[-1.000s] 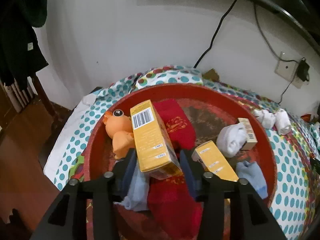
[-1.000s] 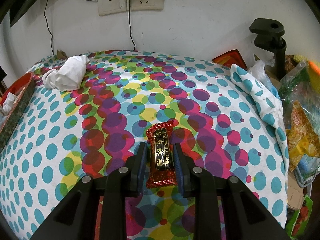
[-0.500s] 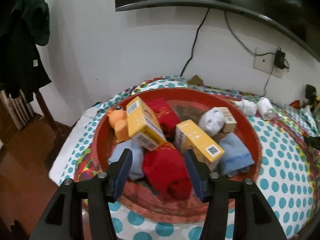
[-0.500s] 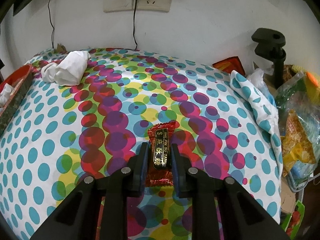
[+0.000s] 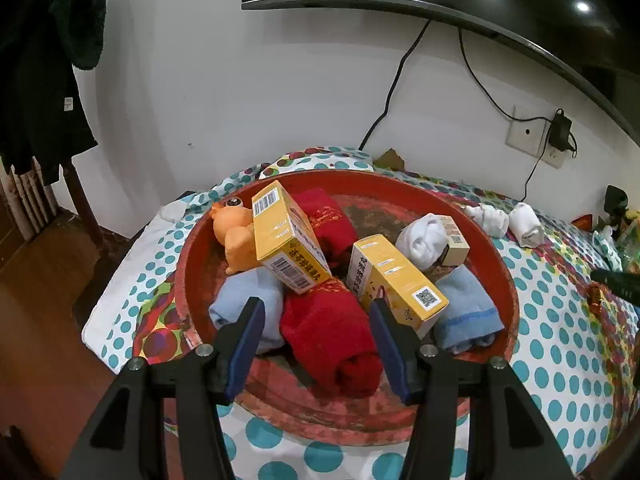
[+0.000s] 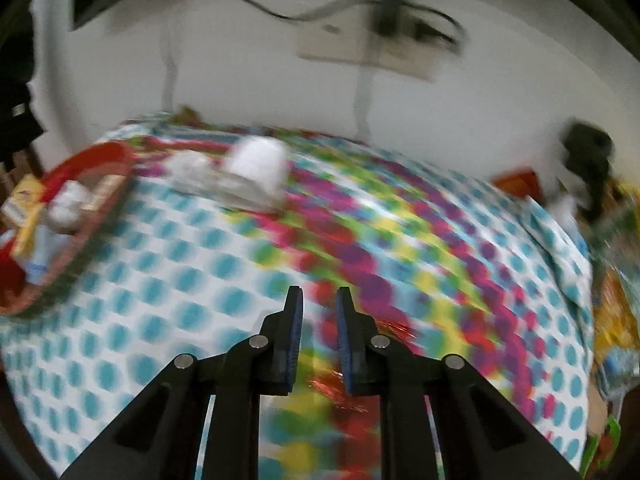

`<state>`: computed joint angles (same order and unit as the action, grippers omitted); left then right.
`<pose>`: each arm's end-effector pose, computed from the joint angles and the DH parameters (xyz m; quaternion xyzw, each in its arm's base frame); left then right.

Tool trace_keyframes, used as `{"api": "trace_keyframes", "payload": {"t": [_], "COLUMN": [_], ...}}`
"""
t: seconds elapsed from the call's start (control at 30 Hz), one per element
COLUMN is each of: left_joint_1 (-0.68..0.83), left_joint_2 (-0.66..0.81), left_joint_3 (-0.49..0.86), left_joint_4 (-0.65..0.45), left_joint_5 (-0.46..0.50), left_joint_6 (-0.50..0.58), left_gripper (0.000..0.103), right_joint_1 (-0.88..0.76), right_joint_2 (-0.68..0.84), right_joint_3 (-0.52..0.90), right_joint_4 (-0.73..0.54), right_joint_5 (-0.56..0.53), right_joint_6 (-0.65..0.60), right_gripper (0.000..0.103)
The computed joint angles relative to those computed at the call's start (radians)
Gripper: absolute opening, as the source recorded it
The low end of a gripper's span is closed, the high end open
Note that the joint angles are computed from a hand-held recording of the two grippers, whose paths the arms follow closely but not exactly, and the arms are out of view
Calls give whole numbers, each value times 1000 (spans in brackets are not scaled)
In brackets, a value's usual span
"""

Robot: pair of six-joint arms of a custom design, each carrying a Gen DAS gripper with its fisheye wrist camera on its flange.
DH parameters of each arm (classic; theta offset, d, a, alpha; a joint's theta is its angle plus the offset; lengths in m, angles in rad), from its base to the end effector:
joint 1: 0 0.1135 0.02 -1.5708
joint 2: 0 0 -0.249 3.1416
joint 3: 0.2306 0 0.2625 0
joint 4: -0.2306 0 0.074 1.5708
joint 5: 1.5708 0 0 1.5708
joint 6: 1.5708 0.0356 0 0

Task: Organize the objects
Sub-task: 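Carry the red-wrapped candy with the right gripper into the tray and release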

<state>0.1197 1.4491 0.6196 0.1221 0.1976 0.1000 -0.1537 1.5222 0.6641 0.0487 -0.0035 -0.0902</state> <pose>0.2881 0.0276 0.1419 0.0324 0.9042 -0.0434 0.4237 0.2925 -0.0452 0.1288 0.0288 0.9280 -0.0436 0.3690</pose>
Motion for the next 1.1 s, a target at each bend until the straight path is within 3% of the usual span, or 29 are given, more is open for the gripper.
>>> {"api": "trace_keyframes", "payload": {"t": [0.17, 0.3, 0.4, 0.5, 0.67, 0.9, 1.0, 1.03, 1.1], "left_joint_1": [9, 15, 18, 19, -4, -32, -35, -35, -32], "left_joint_2": [23, 27, 39, 34, 33, 35, 43, 45, 48], "left_joint_3": [20, 24, 35, 32, 22, 12, 15, 17, 18], "left_joint_4": [-26, -30, -43, -44, -32, -21, -22, -24, -24], "left_joint_5": [18, 34, 45, 56, 33, 3, -2, -6, -2], "left_joint_6": [-9, -9, -20, -30, -15, 3, 4, 3, 1], "left_gripper": [56, 56, 56, 56, 56, 56, 56, 56, 56], "right_joint_1": [180, 157, 93, -3, -86, -22, -9, -27, -27], "right_joint_2": [114, 124, 141, 132, 153, 220, 217, 215, 212], "right_joint_3": [114, 111, 110, 81, 51, 50, 46, 41, 38], "right_joint_4": [4, 16, 17, 13, 36, 85, 93, 99, 99], "right_joint_5": [68, 85, 100, 75, 4, 55, 63, -7, -15], "right_joint_6": [124, 145, 128, 97, 93, 111, 110, 40, 26], "right_gripper": [13, 13, 21, 39, 42, 40, 17, 17, 17]}}
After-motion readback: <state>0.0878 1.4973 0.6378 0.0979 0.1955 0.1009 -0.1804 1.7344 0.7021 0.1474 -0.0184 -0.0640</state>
